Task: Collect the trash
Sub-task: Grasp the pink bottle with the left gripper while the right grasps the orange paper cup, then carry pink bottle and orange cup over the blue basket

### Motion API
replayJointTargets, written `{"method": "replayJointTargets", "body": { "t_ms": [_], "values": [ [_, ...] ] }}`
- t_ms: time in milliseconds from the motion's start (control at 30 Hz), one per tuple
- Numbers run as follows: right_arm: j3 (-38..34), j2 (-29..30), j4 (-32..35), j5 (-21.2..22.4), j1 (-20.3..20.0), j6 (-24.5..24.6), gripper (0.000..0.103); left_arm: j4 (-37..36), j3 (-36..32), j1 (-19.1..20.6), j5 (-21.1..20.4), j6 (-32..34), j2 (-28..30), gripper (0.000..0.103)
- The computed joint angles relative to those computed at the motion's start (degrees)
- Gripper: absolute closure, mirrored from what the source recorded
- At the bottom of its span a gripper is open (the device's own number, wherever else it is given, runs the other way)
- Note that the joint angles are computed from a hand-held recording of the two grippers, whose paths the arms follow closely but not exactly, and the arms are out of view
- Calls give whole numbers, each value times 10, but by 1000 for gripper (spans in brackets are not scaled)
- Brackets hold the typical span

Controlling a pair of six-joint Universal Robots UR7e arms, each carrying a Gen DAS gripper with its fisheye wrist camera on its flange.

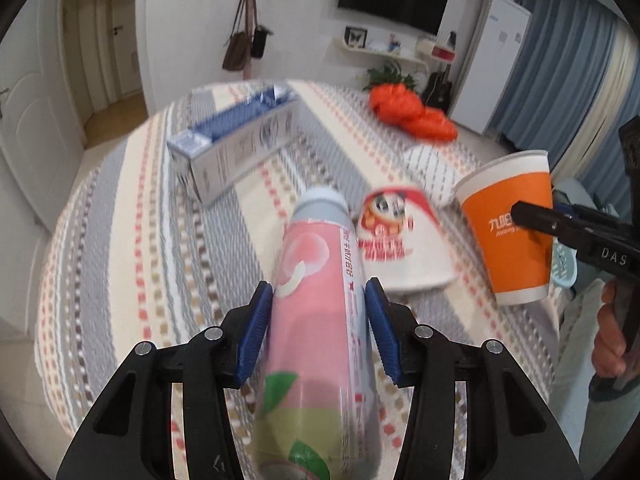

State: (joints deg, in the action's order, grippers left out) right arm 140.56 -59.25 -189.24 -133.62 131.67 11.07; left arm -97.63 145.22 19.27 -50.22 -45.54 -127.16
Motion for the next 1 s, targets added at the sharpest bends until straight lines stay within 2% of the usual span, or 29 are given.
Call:
{"method": "replayJointTargets", "body": {
  "t_ms": [133, 167, 233, 300, 400, 467, 533, 667, 767, 833, 900, 1000],
  "values": [
    [2, 3, 9, 19, -12, 11, 58, -7, 5, 0, -14, 4, -5, 55],
    [4, 3, 8, 29, -16, 14, 57, -6, 6, -4, -16, 1, -6, 50],
    [6, 8, 7, 42, -25, 27, 46, -20, 7, 0, -21, 10, 1, 38],
    [7, 12, 7, 45, -32, 41, 46, -19, 9, 0, -14, 0, 12, 35],
    [12, 23, 0, 39, -32, 47, 46, -22, 14, 4, -18, -3, 19, 38],
    [19, 25, -6, 42, -33, 53, 47, -26, 19, 10, -19, -9, 22, 53],
    [27, 25, -18, 48, -36, 53, 50, -18, 23, 6, -14, -26, 17, 57],
    [36, 21, -37, 31, -28, 50, 54, 14, 29, -29, -1, -77, -20, 57],
    [42, 11, -51, 31, -24, 45, 55, 35, 29, -73, 12, -105, -49, 57],
    [47, 3, -61, 25, -18, 44, 55, 41, 32, -118, 27, -112, -74, 57],
    [50, -4, -66, 14, -9, 40, 55, 21, 32, -146, 36, -111, -73, 57],
    [57, -21, -84, 1, 4, 30, 55, -44, 32, -158, 42, -84, -35, 57]
  ]
}}
